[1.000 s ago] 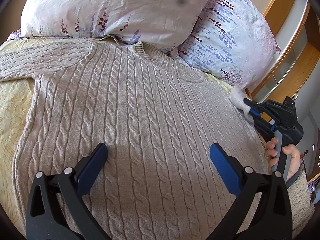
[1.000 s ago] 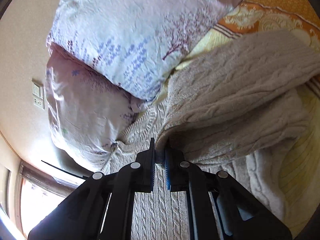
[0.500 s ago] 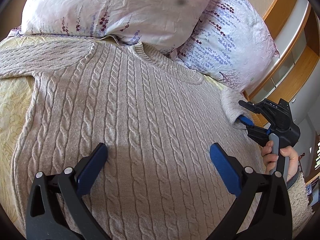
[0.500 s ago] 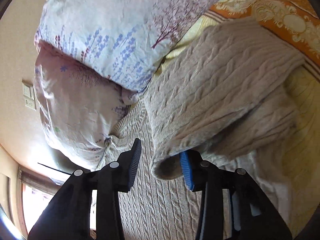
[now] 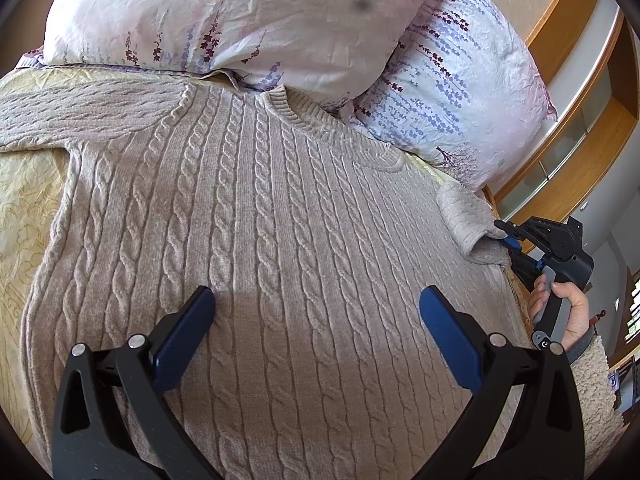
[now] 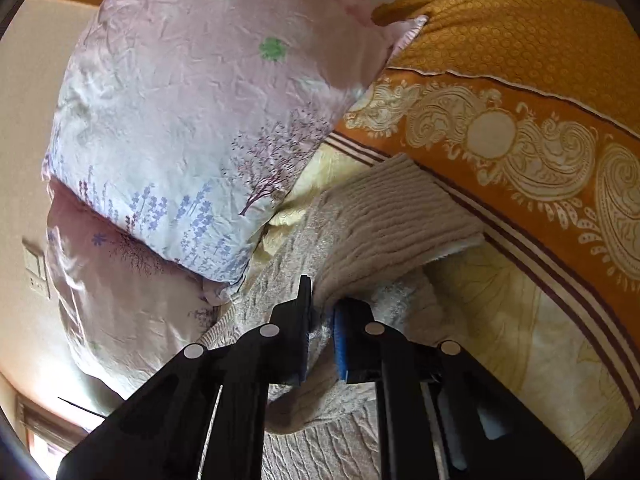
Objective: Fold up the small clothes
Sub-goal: 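Carry the sleeve with the right tool across the body toward the collar, then open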
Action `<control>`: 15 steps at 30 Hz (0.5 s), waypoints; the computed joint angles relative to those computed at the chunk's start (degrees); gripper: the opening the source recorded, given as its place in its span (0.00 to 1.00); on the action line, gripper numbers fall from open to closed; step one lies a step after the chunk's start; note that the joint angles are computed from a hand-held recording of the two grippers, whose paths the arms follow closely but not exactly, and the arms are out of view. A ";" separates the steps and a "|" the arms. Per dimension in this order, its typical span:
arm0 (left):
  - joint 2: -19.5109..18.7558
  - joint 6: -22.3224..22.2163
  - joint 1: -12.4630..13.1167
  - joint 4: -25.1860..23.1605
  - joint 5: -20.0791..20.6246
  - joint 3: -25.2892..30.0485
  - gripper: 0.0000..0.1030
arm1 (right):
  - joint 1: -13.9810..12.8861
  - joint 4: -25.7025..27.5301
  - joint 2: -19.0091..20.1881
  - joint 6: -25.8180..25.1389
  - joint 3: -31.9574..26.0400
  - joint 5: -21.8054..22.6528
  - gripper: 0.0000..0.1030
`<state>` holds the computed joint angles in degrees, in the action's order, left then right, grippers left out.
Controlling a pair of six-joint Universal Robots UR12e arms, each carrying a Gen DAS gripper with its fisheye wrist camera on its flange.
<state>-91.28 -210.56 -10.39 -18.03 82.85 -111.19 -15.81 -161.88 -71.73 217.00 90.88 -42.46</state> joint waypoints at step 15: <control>0.21 -4.03 1.54 5.92 -4.16 -1.99 0.98 | 11.88 25.63 -0.33 -38.47 -6.64 5.58 0.09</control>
